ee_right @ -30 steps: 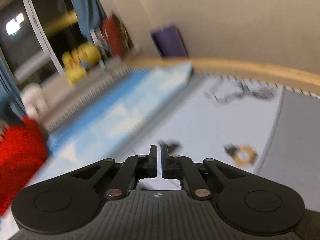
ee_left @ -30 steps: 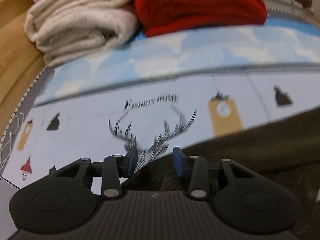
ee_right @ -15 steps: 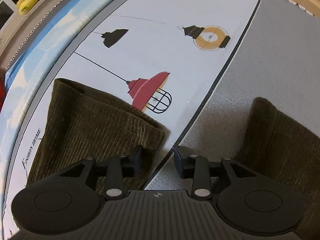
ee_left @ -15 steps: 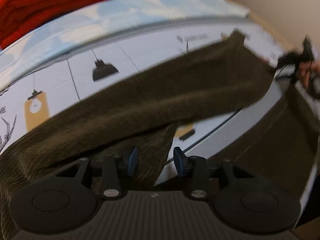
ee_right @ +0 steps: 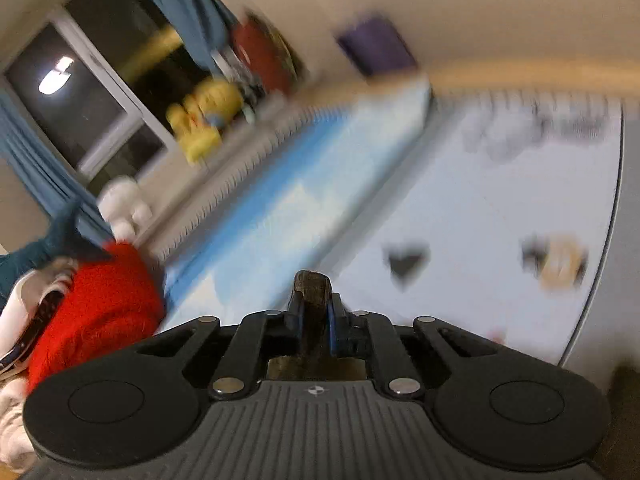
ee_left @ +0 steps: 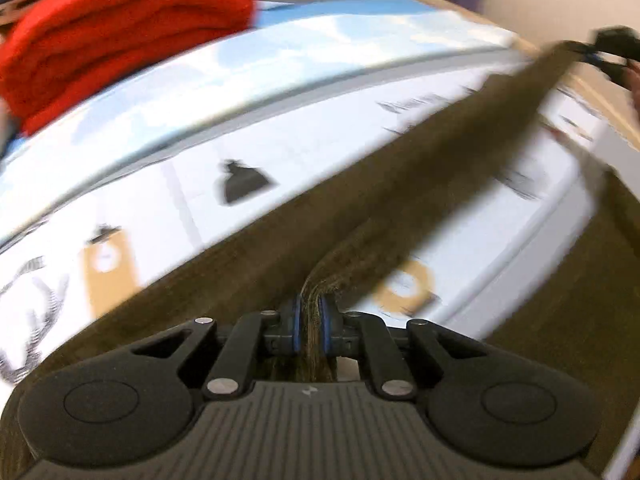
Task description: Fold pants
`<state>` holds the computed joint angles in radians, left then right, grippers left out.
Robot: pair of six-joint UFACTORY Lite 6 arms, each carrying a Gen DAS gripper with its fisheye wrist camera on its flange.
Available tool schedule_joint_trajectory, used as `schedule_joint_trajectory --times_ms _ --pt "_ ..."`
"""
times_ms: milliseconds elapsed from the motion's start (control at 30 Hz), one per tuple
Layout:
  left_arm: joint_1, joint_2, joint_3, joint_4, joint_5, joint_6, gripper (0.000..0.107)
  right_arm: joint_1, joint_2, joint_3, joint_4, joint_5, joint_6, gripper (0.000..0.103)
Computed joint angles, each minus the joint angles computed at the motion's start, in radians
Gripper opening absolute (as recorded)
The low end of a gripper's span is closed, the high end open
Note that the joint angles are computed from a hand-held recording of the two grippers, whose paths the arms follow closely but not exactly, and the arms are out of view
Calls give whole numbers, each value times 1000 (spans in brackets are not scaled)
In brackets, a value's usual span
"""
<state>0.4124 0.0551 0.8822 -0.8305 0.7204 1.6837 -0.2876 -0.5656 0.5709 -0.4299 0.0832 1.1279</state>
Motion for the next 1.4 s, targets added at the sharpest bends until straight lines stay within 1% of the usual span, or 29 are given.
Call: schedule_joint_trajectory --times_ms 33,67,133,200,267,300,367,433,500,533,567,600,633,700,733,767,800,833,867,933,1000,1033,1067,1100,1133,1200,1267,1333,1400 --pt "1 19 9 42 51 -2 10 -18 11 4 20 36 -19 11" --pt "-9 17 -8 95 77 3 10 -47 57 8 81 105 -65 11" --pt "-47 -9 -74 185 27 30 10 -119 191 -3 189 232 -186 11" --pt "-47 -6 -90 204 0 53 10 -199 243 -47 265 269 -256 11" --pt "-12 26 -31 177 68 51 10 -256 174 -56 387 273 -413 11" --pt "-5 44 -5 158 96 52 10 -259 128 -53 404 268 -462 11" --pt "-14 30 -15 150 128 31 10 -271 71 -51 325 290 -449 11" --pt "-35 20 -63 191 92 52 12 -323 134 -68 273 323 -396 11" --pt "-53 8 -99 236 66 57 19 -361 180 -92 283 331 -404 12" --pt "-45 18 -84 246 82 58 23 -344 180 -95 258 323 -368 13" --pt "-20 37 -43 257 127 50 31 -315 174 -76 192 355 -290 14" --pt "6 36 -12 261 175 36 39 -273 153 -67 89 381 -186 19" --pt "43 50 34 245 220 37 43 -222 110 -76 -16 411 -81 23" --pt "127 78 134 199 301 23 46 -88 51 -86 -220 500 128 39" --pt "162 111 200 176 325 -5 47 -32 44 -81 -298 523 222 40" --pt "212 151 275 149 333 -36 52 22 30 -83 -333 523 275 41" --pt "251 149 312 141 341 -70 60 73 22 -80 -336 507 293 42" --pt "280 171 359 131 308 -110 65 99 20 -80 -331 473 291 43" --pt "313 201 413 131 264 -156 72 125 35 -77 -319 401 276 46" --pt "373 308 565 174 191 -286 75 206 77 -58 -282 283 231 49" --pt "424 430 730 281 136 -460 84 301 172 -12 -302 187 240 57" --pt "445 487 802 329 117 -527 84 337 236 22 -261 130 192 60" --pt "468 561 907 378 125 -592 85 376 303 51 -178 72 110 63" --pt "480 623 988 430 132 -665 86 406 358 85 -74 46 11 63" --pt "495 695 1085 481 153 -736 86 443 430 132 31 34 -78 64" --pt "515 790 1194 532 187 -808 86 502 547 209 240 31 -217 65" --pt "535 919 1374 539 278 -832 86 547 659 287 398 36 -274 66" --pt "556 1032 1514 522 346 -824 86 577 741 356 393 56 -180 66" --pt "568 1087 1570 482 373 -789 86 603 820 436 246 95 29 68"
